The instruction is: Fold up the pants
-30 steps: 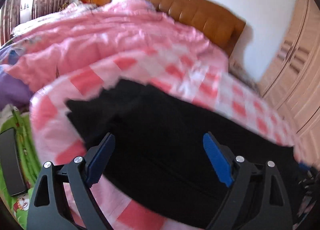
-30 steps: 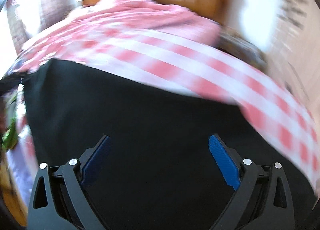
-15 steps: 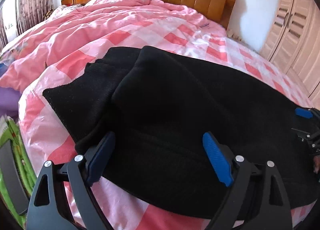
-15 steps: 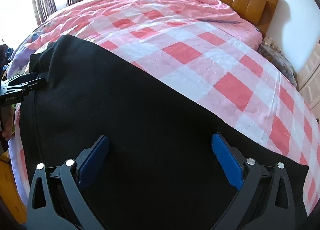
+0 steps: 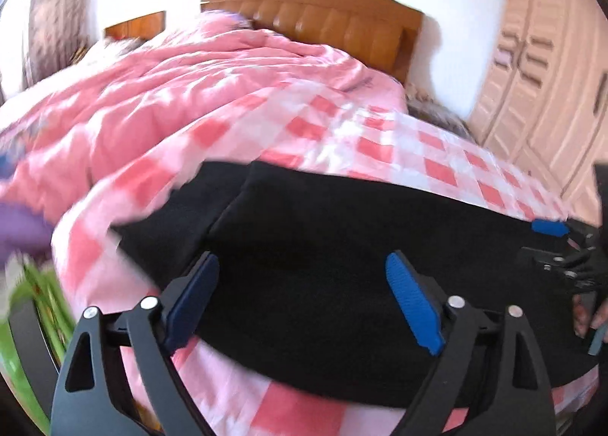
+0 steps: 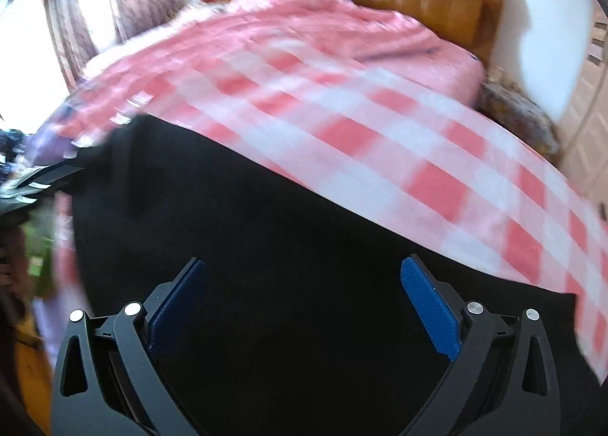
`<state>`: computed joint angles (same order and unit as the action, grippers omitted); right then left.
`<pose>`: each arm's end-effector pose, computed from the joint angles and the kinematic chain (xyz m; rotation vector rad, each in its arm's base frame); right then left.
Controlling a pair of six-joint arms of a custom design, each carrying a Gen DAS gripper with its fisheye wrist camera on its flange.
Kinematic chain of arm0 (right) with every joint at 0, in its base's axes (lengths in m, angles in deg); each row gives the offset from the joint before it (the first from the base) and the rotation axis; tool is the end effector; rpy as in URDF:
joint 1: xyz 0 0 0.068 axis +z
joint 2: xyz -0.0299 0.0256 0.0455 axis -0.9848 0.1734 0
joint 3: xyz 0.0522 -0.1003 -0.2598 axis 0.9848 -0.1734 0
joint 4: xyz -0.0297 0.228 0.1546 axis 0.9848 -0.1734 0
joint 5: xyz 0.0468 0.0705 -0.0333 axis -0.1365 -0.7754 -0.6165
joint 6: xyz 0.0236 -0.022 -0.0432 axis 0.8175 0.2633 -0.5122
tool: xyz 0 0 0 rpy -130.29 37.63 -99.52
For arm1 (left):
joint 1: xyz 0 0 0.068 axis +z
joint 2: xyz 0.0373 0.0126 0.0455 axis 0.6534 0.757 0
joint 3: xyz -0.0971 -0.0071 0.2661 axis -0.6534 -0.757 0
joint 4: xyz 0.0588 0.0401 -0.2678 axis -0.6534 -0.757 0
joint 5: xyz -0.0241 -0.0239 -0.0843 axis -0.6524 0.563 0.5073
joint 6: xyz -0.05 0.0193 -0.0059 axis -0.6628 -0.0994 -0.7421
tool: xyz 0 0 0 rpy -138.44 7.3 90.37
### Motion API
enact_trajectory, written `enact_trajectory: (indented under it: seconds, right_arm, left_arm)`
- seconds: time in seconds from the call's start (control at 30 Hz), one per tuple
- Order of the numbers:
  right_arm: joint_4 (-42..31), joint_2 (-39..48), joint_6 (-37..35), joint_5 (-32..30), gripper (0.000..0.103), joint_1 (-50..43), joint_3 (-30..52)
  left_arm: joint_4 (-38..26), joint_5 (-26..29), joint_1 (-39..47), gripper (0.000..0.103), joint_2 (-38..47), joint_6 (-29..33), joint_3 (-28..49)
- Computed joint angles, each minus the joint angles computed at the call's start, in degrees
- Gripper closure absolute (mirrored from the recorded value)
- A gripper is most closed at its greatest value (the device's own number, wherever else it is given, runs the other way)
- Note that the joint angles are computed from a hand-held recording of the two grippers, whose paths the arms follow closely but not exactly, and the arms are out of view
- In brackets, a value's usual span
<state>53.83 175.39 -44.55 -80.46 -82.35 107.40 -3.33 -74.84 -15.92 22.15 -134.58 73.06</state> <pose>0.3570 0.0038 0.1386 -1.0559 2.2899 0.4255 0.1883 -0.2415 0.1362 -0.4983 2.2715 0.0728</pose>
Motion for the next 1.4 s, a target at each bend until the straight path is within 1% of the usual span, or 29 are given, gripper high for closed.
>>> enact_trajectory:
  seconds: [0.03,0.1,0.13,0.17,0.2,0.23,0.27,0.3,0.37,0.4,0.43,0.5,0.57,0.63,0.67,0.7,0.73,0.8,0.9,0.93,1.0,1.07,1.1,1.13,1.17,1.2,1.27,1.33,1.4]
  right_arm:
    - [0.85,-3.01,-0.91,0.89,0.005,2.46,-3.31]
    - [6.35,-7.06,-1.51,5.18,0.005,7.38,-9.81]
    - [9.68,-7.68,-1.13,8.96,0.005,10.53,-12.72]
    - [10.74,-6.84,-1.02,11.74,0.005,12.83,-13.98]
    - [10.90,-5.87,-1.07,13.22,0.005,13.89,-14.43]
    - [14.31,-6.20,0.19,12.63,0.005,13.50,-16.98]
    - [14.28,-6.20,0.00,11.55,0.005,12.48,-17.12]
    - [12.36,-5.75,-0.86,10.58,0.005,11.42,-16.23]
    - [8.98,-5.93,-1.84,10.72,0.005,9.96,-14.50]
    - [9.26,-7.40,-2.67,10.93,0.005,9.60,-15.12]
    - [9.12,-9.35,-4.04,9.19,0.005,9.11,-15.97]
    - [6.38,-11.74,-5.70,3.85,0.005,8.71,-16.48]
    - [1.09,-13.46,-10.05,-3.62,0.005,8.68,-16.76]
    - [-0.19,-15.05,-14.85,-5.72,0.006,11.26,-19.29]
    - [0.04,-15.20,-16.32,-5.64,0.016,12.54,-20.20]
    - [0.77,-14.84,-17.34,-5.09,0.031,14.11,-20.88]
    - [2.29,-14.01,-16.68,-3.45,0.035,15.95,-21.18]
    - [4.35,-11.68,-14.39,-1.24,0.036,18.05,-20.39]
    - [6.74,-10.05,-13.33,0.30,0.042,19.61,-20.08]
    - [7.91,-10.31,-12.99,1.18,0.043,20.59,-20.51]
    - [10.90,-11.00,-13.27,2.99,0.053,21.61,-22.07]
    - [13.12,-11.59,-12.59,4.39,0.058,22.36,-23.27]
    - [12.35,-11.50,-12.10,3.85,0.066,22.07,-22.83]
    - [11.85,-11.59,-11.65,3.32,0.070,21.73,-22.61]
    - [9.55,-11.46,-11.54,1.49,0.089,20.84,-21.37]
    - [5.37,-10.83,-12.33,-0.68,0.090,20.31,-19.44]
    - [4.89,-11.68,-12.37,-0.20,0.090,20.75,-19.73]
    - [3.87,-9.67,-11.75,0.05,0.089,21.15,-18.74]
    - [-1.67,-6.90,-13.58,-2.40,0.077,20.12,-15.94]
  left_arm:
    - [-0.23,1.47,1.70,0.012,1.35,2.93,1.76]
    - [-0.50,8.46,7.92,0.011,6.10,10.83,6.64]
    - [-0.93,10.32,9.46,0.011,7.32,11.25,7.57]
    - [-0.73,13.67,12.03,0.011,8.50,11.24,8.09]
    - [1.37,15.04,12.91,0.011,8.08,11.44,6.81]
    - [3.21,15.45,13.21,0.011,7.52,11.45,5.41]
    - [4.76,15.32,13.03,0.011,6.58,11.27,3.91]
    - [5.70,14.99,12.48,0.011,5.73,11.09,2.67]
    - [4.36,11.54,9.51,0.011,3.89,8.42,1.41]
    - [3.76,9.25,7.79,0.011,2.96,7.55,1.03]
    - [3.50,7.17,6.13,0.011,1.56,7.01,0.13]
    - [-1.75,2.00,2.07,0.011,-1.25,0.02,-0.68]
    - [-3.52,-1.21,-1.53,0.009,-5.30,-7.70,-3.71]
    - [-5.01,-1.83,-4.84,0.008,-9.12,-17.09,-7.86]
    - [-5.86,-1.71,-5.95,0.008,-10.07,-19.86,-9.12]
    - [-6.78,-1.36,-7.26,0.008,-10.55,-22.46,-10.28]
    - [-8.62,-1.09,-8.40,0.008,-10.21,-24.88,-10.51]
    - [-14.42,-0.69,-11.49,0.008,-8.92,-31.82,-10.26]
    - [-16.14,-0.39,-15.11,0.008,-9.48,-37.86,-12.24]
    - [-16.09,0.18,-15.69,0.008,-9.40,-38.87,-12.78]
    - [-16.76,0.59,-16.83,0.008,-8.94,-40.31,-12.93]
    - [-16.16,0.64,-17.63,0.008,-8.57,-40.78,-13.28]
    - [-15.93,0.52,-17.98,0.008,-8.34,-41.01,-13.28]
    - [-15.56,0.35,-18.10,0.008,-8.31,-40.95,-13.43]
    - [-15.07,0.32,-17.87,0.008,-8.06,-40.57,-13.40]
    - [-14.78,0.28,-17.67,0.008,-8.08,-40.22,-13.49]
    - [-14.22,0.09,-17.14,0.008,-8.17,-39.54,-13.69]
    - [-14.19,-0.10,-16.79,0.008,-8.48,-39.17,-13.74]
    - [-14.78,-0.39,-16.56,0.008,-8.62,-38.89,-13.17]
